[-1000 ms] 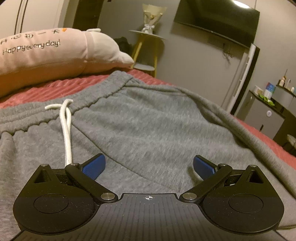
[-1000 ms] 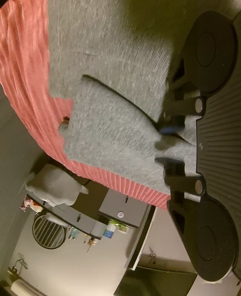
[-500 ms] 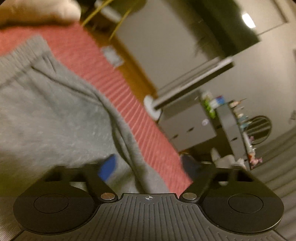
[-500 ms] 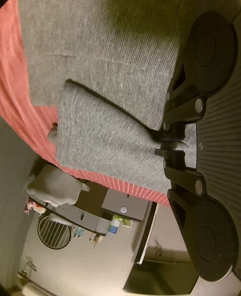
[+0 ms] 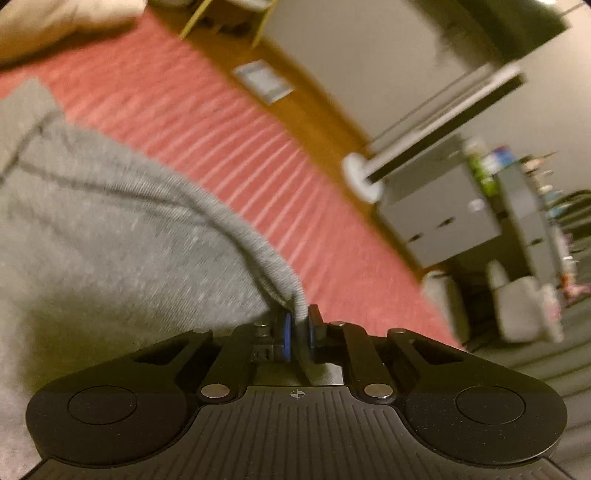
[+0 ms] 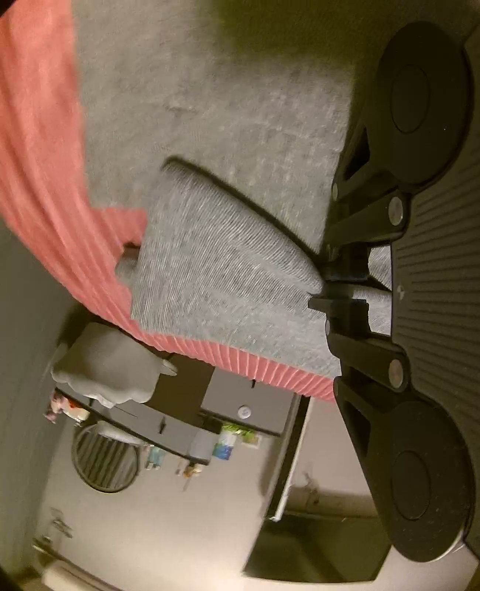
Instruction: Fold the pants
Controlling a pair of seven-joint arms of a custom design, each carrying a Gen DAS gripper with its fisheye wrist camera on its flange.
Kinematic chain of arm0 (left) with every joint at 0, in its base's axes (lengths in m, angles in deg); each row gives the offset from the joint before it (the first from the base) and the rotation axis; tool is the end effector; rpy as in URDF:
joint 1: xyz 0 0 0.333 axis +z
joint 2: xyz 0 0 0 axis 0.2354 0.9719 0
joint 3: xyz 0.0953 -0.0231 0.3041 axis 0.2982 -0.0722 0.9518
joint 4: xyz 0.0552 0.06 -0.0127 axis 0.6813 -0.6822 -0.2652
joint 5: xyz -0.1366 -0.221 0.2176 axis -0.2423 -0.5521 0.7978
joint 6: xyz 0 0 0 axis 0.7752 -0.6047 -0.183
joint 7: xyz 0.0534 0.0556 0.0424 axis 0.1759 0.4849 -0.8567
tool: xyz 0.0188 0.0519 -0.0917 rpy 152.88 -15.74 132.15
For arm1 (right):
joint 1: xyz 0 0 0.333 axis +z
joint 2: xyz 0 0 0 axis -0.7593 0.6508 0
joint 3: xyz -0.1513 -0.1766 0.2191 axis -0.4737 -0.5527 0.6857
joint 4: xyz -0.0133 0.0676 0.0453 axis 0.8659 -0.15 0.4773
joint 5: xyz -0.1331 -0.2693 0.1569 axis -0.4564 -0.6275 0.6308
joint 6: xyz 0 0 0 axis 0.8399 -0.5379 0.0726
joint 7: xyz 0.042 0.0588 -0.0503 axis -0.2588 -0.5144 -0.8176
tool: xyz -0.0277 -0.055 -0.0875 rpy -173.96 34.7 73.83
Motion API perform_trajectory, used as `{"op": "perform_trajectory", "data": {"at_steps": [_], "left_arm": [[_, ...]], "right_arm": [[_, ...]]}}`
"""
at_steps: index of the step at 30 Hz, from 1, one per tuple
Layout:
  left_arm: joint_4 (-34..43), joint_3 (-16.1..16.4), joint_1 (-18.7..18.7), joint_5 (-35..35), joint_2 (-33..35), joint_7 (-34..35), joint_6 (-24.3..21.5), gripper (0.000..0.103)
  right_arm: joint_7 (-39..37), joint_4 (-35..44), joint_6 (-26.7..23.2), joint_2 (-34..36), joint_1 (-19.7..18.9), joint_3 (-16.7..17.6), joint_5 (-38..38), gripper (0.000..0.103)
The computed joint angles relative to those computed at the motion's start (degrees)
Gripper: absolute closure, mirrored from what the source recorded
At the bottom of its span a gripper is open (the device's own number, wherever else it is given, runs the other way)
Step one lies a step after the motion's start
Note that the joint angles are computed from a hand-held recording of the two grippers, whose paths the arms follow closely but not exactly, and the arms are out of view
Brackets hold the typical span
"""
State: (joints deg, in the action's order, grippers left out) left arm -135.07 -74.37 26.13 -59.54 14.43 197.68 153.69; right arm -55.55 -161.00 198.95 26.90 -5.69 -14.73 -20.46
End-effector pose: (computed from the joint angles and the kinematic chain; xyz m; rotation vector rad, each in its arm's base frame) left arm 0.6782 0.0211 0.3828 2.1851 -1.7646 1.2170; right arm 0.1590 0.2783 0.3654 0.1483 2.1957 -0.5478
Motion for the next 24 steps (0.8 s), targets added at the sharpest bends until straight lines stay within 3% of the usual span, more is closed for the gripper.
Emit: {"op": "perform_trajectory", "data": {"at_steps": [3, 6, 9, 11, 13, 15, 17, 21, 22, 24], "left_arm": [[-6.18, -3.19, 4.82, -8.97, -6.59, 11.65, -0.46, 0.093], [-14.85, -3.85, 11.17, -21.74, -16.29, 25.44, -7.64, 0.093], [-26.75, 0.21, 17.11, -31.36, -27.65, 34.80, -20.49, 0.093], [-34.29, 4.45, 19.17, -32.02, -34.00, 36.82, -26.80, 0.093], [-41.54, 8.51, 20.35, -30.02, -38.97, 37.96, -29.74, 0.093], [-47.35, 11.01, 20.42, -27.24, -42.51, 39.47, -28.37, 0.092], [-51.74, 11.50, 19.54, -23.66, -44.43, 41.23, -23.14, 0.092], [-55.56, 12.16, 16.79, -20.45, -44.56, 42.27, -15.36, 0.090], [-55.64, 12.32, 15.96, -20.56, -44.56, 42.86, -13.40, 0.083], [-54.97, 13.58, 14.52, -22.52, -44.44, 43.22, -11.83, 0.059]], "right_arm": [[-7.32, 2.57, -6.00, -2.52, 1.28, 1.17, 2.20, 0.098], [-10.73, 6.63, -14.78, -4.21, 2.68, 4.74, 4.81, 0.098], [-12.48, 12.44, -25.23, -2.80, 4.79, 9.54, 7.26, 0.098], [-11.89, 17.07, -32.26, 0.06, 6.68, 12.72, 9.27, 0.098], [-10.00, 21.38, -38.03, 3.55, 8.75, 15.53, 11.78, 0.098], [-7.40, 24.74, -41.22, 7.22, 10.88, 17.29, 14.85, 0.098], [-3.27, 26.20, -40.98, 10.25, 12.78, 17.61, 19.03, 0.098], [2.72, 21.84, -29.52, 11.76, 15.83, 14.36, 27.25, 0.098], [5.01, 20.62, -27.07, 12.06, 16.58, 13.81, 28.00, 0.098], [11.99, 19.87, -26.08, 13.93, 18.41, 14.07, 26.70, 0.095]]}}
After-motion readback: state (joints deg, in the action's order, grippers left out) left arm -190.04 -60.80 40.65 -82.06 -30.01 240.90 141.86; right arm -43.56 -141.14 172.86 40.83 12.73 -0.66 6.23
